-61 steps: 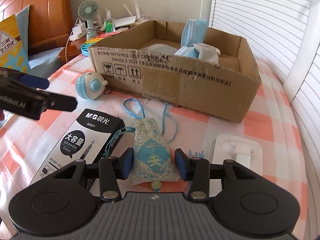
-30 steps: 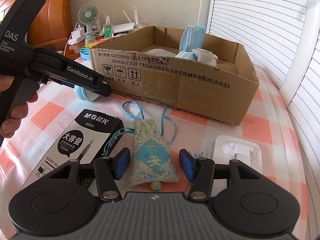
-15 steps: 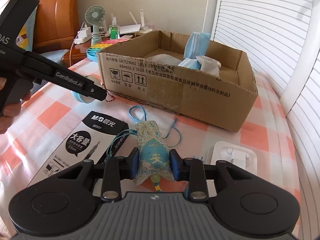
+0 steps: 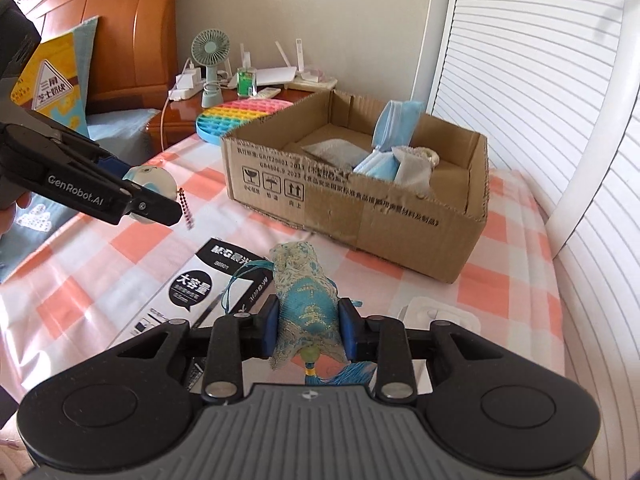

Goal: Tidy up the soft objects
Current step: 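Lift blue cartoon figure with left gripper while right lifts the tasselled sachet, then open left gripper over the box to drop the blue figure, then open right gripper over the box to drop the tasselled sachet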

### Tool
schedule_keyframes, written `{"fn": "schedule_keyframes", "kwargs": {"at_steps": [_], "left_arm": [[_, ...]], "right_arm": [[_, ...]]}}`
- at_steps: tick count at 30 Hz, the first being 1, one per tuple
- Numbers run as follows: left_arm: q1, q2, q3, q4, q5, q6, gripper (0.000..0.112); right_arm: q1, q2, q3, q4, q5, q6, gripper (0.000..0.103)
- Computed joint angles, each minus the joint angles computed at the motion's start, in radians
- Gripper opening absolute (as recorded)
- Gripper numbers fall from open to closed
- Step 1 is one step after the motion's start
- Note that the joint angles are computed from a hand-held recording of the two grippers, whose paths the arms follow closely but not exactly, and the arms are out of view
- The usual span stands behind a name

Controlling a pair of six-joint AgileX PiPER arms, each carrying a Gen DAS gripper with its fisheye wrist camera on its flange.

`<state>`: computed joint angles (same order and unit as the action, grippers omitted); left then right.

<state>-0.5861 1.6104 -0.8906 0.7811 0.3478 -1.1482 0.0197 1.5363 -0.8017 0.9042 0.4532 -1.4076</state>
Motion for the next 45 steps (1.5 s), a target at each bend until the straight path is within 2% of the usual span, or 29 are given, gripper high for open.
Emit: {"fn": "schedule_keyframes", "kwargs": {"at_steps": [7,14,23,25,26,28,31,34,36,38,41,45], "left_arm": [[-0.031,-0.044,-0.025,-0.028,0.031,0.052,0.052],[-0.032,-0.026,-0.112,-0.068,0.050,0.125,0.052],[0.023,0.150,-0.396,-0.171,0.068,0.302,0.052],[0.034,0.213,-0.478,-0.187,0.078,0.319,0.057],[0.037,0.242,-0.511,-0.175,0.082,0.299,0.069],[0.038,0.289,-0.554,-0.123,0.093,0.230,0.082],[0.046,0.291,-0.527,-0.042,0.072,0.133,0.083],[0.059,0.229,-0.432,-0.006,0.040,0.069,0.091],[0.043,0.171,-0.342,0.148,0.047,-0.071,0.096],[0.014,0.114,-0.245,0.340,0.079,-0.243,0.100],[-0.027,0.032,-0.106,0.530,0.132,-0.433,0.102],[-0.082,-0.054,0.027,0.604,0.208,-0.542,0.102]], "right_arm": [[-0.032,-0.059,-0.014,-0.031,0.068,0.025,0.035],[-0.070,-0.074,-0.057,-0.045,0.125,0.044,0.035],[-0.083,-0.049,-0.159,-0.074,0.141,0.079,0.035],[-0.080,-0.037,-0.186,-0.083,0.138,0.088,0.035],[-0.078,-0.030,-0.199,-0.088,0.135,0.095,0.035],[-0.075,-0.012,-0.227,-0.099,0.134,0.114,0.035],[-0.070,0.018,-0.271,-0.119,0.137,0.147,0.035],[-0.056,0.054,-0.320,-0.153,0.130,0.186,0.035],[-0.041,0.085,-0.364,-0.184,0.130,0.230,0.035],[-0.027,0.123,-0.422,-0.221,0.144,0.286,0.035],[0.013,0.179,-0.515,-0.291,0.147,0.371,0.035],[0.079,0.280,-0.685,-0.394,0.179,0.516,0.035]]}}
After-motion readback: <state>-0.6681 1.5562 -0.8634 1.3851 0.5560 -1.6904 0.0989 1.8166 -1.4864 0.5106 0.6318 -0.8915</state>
